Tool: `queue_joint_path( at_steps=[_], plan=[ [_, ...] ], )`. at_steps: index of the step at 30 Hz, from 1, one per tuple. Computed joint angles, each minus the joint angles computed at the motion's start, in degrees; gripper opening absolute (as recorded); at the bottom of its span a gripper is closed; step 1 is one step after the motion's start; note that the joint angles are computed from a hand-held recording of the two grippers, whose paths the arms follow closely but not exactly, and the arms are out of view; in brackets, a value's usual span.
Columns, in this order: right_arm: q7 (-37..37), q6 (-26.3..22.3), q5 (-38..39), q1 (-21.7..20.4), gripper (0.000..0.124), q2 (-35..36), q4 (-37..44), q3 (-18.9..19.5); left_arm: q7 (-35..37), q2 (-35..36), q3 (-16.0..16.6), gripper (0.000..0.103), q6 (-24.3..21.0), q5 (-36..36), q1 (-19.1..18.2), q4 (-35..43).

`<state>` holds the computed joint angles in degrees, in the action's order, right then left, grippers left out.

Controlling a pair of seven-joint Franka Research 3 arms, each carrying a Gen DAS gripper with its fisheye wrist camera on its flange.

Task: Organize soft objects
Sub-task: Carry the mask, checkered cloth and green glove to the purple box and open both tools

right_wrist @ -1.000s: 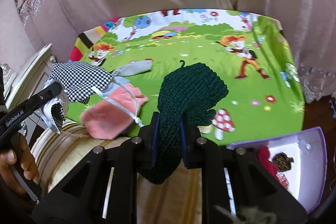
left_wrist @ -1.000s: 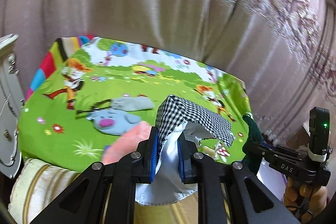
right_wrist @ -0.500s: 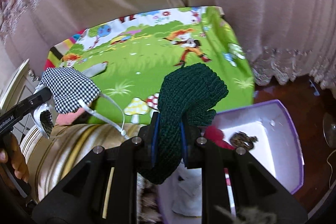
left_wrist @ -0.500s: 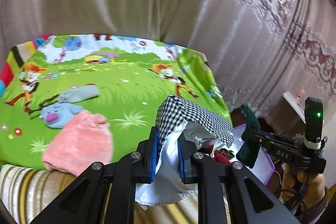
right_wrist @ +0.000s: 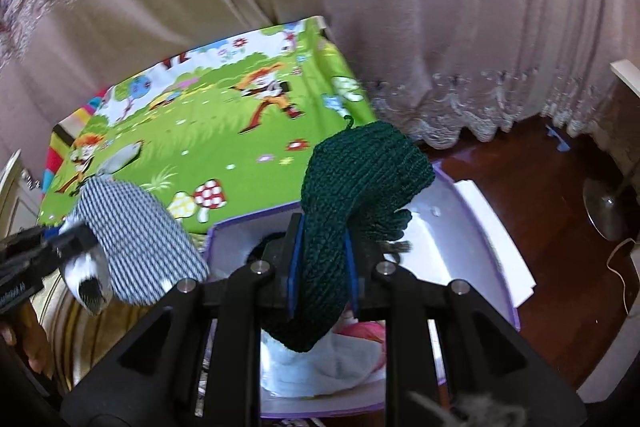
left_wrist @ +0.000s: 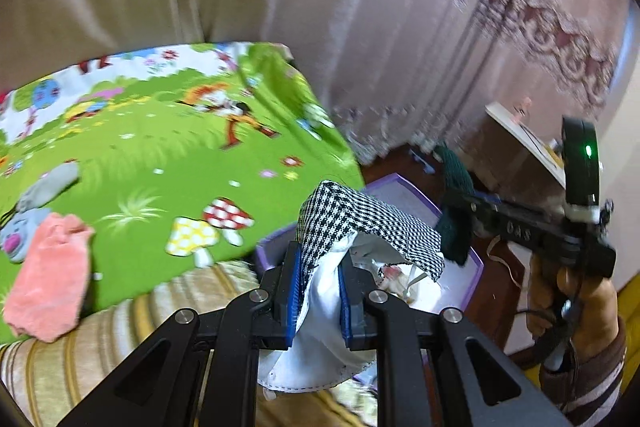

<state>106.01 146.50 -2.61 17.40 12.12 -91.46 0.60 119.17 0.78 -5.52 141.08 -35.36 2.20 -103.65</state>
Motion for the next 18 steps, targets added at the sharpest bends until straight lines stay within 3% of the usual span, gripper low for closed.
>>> queue_joint_path(
  at_steps=[5,10,14,18],
  plan=[
    [2.59,0.29,-1.94,-0.74,0.024,-1.5,-2.23,-1.15,1.38,0.64,-1.0,0.017,-2.27,0.48,-1.08,0.64],
    [6.05,0.12,-4.46,-1.37,0.033,-2.07,-3.22,-1.78,3.79,1.24,-1.85,0.022,-6.05,-0.46,-1.79,1.37],
    [7.73,0.68,-5.95,-1.79,0.053,-2.18,-3.4,-1.86,4.71,1.59,-2.32,0.045,-9.19,0.39,-2.36,1.57],
    [7.73,0.96,-5.76,-2.09,0.056,-2.16,-3.48,-1.48,4.85,1.02,-2.2,0.049,-9.11,0.75,-2.58,0.88]
  ],
)
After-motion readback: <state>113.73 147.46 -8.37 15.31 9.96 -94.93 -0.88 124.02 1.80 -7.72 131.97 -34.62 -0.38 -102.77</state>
